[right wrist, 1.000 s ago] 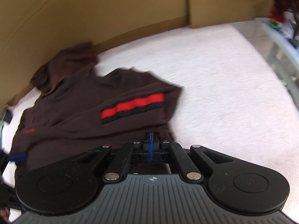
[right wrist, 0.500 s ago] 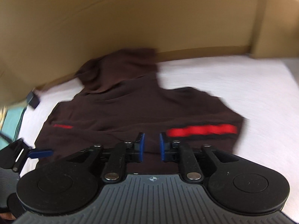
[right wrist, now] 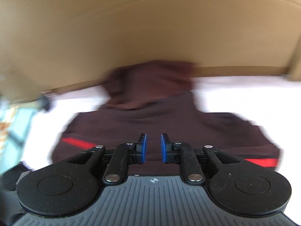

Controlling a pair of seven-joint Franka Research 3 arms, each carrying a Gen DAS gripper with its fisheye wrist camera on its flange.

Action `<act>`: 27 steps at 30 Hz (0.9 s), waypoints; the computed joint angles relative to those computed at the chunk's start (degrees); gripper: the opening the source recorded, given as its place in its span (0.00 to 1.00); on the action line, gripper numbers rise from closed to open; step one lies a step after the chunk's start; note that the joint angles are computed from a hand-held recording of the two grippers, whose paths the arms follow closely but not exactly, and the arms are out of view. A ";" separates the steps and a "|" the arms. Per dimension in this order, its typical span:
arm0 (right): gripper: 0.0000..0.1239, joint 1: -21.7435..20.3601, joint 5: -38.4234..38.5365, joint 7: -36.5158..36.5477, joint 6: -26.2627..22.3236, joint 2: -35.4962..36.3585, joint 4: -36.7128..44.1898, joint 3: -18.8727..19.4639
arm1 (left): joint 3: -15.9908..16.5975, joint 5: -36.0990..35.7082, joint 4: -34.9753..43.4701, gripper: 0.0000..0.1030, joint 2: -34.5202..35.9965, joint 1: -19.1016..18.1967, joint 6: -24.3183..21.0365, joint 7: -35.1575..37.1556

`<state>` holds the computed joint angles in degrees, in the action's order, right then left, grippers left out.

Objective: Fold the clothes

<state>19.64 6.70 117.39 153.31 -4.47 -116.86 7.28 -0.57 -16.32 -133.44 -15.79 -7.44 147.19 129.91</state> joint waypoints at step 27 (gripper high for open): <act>0.32 0.53 31.41 -16.92 -23.61 28.92 37.75 2.74 | -1.46 -1.11 3.11 0.99 4.07 2.21 -3.17 -1.60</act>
